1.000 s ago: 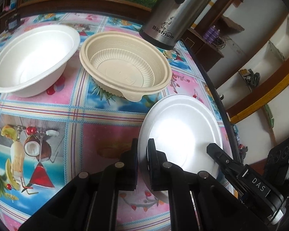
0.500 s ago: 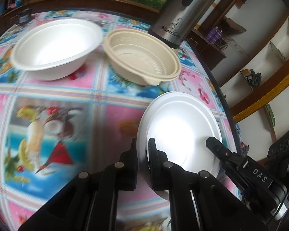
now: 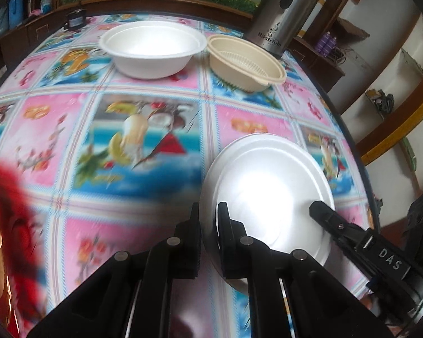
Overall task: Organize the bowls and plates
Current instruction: 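Lift the white plate and carry it toward the red plate stack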
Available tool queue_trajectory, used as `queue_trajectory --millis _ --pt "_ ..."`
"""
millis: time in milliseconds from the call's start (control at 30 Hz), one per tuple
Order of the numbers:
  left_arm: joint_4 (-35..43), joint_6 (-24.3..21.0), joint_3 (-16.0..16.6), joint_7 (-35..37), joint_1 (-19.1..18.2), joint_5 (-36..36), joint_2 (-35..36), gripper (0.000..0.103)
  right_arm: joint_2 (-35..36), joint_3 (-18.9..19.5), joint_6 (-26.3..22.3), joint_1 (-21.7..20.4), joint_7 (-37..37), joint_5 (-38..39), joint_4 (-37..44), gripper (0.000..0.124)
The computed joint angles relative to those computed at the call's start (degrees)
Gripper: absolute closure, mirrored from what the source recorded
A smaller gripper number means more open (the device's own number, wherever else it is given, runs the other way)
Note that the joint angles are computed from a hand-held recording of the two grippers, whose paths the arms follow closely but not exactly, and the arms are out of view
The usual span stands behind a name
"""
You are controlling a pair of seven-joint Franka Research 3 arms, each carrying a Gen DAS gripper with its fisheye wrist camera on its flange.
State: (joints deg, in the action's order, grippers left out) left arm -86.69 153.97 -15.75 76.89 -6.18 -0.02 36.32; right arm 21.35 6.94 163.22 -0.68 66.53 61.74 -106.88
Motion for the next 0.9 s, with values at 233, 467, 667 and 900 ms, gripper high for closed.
queue_trajectory --millis 233,467,667,900 --pt "-10.92 3.45 -2.07 2.59 3.15 -2.09 -6.65 0.093 -5.01 -0.78 0.50 2.71 2.34 -4.26 -7.08 0.118" --pt "-20.95 7.19 -4.15 8.34 7.28 -8.42 -14.29 0.094 -8.27 -0.86 -2.15 4.15 -0.17 -0.97 -9.99 0.118" --pt "-29.43 11.59 -2.65 11.82 9.63 -13.63 -22.68 0.093 -10.38 -0.14 -2.52 7.85 -2.96 -1.06 -9.61 0.117" --pt "-34.79 13.56 2.94 12.42 10.23 -17.47 -28.87 0.093 -6.66 1.73 -4.14 12.23 -5.05 -2.40 -2.09 0.117"
